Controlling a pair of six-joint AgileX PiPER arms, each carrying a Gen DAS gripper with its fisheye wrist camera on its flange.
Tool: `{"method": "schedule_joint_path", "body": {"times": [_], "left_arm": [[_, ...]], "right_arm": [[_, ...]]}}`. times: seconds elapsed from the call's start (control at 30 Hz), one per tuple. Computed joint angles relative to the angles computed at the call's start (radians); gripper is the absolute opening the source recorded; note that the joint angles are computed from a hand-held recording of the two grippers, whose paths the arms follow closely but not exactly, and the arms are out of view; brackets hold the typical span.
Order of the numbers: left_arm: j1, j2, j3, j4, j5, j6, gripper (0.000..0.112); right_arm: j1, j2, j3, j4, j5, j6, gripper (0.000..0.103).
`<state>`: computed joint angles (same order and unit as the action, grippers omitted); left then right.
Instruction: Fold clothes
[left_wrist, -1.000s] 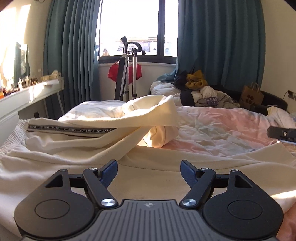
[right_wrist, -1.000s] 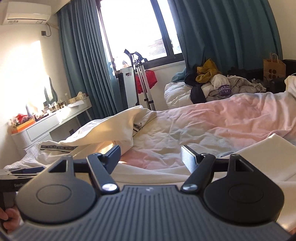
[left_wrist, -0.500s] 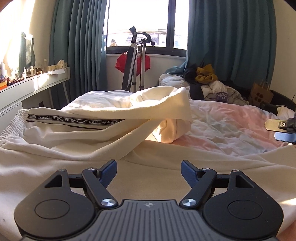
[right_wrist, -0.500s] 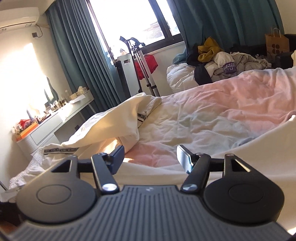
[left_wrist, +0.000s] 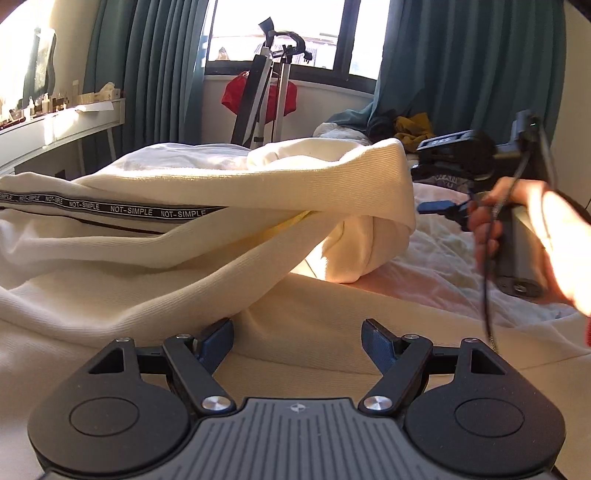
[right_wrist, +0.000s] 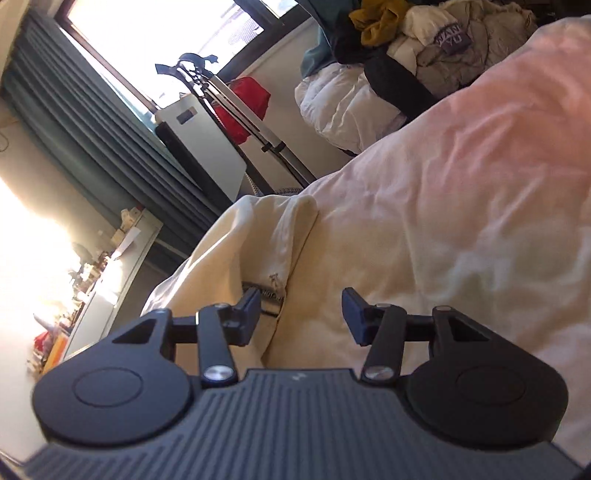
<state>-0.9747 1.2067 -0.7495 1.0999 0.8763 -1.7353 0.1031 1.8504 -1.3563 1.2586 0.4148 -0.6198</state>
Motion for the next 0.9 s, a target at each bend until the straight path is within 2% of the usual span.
{"method": "schedule_joint_path", "body": {"times": [0.07, 0.13, 0.23, 0.3, 0.33, 0.37, 0.4, 0.47, 0.63, 0.7, 0.9], "left_arm": [[0.038, -0.006, 0.039, 0.067, -0.069, -0.056, 0.080], [0.076, -0.004, 0.070, 0.120, -0.127, -0.103, 0.080], [0.115, 0.006, 0.098, 0.188, -0.198, -0.179, 0.081], [0.133, 0.012, 0.109, 0.229, -0.225, -0.223, 0.082], [0.140, 0.012, 0.115, 0.245, -0.236, -0.243, 0.082], [0.146, 0.012, 0.119, 0.259, -0.245, -0.259, 0.082], [0.150, 0.012, 0.121, 0.265, -0.251, -0.266, 0.082], [0.156, 0.011, 0.125, 0.277, -0.261, -0.280, 0.082], [0.145, -0.003, 0.127, 0.268, -0.248, -0.261, 0.082], [0.148, -0.010, 0.120, 0.238, -0.251, -0.228, 0.082], [0.122, -0.041, 0.098, 0.168, -0.212, -0.168, 0.082]], "right_arm": [[0.028, 0.111, -0.116, 0.014, -0.022, 0.021, 0.051], [0.042, 0.205, -0.222, 0.018, -0.004, 0.045, 0.051], [0.071, 0.312, -0.376, -0.115, 0.006, 0.168, 0.051], [0.082, 0.352, -0.436, -0.102, 0.010, 0.123, 0.050], [0.087, 0.366, -0.462, -0.123, 0.009, 0.126, 0.046], [0.092, 0.380, -0.494, -0.164, 0.009, 0.151, 0.026], [0.096, 0.382, -0.508, -0.216, 0.007, 0.199, 0.015], [0.103, 0.384, -0.531, -0.321, 0.006, 0.296, 0.010], [0.092, 0.249, -0.393, -0.279, -0.052, 0.223, 0.008], [0.069, 0.179, -0.343, -0.317, -0.050, 0.239, 0.008], [-0.084, 0.019, -0.399, -0.677, 0.175, 0.412, 0.008]]}}
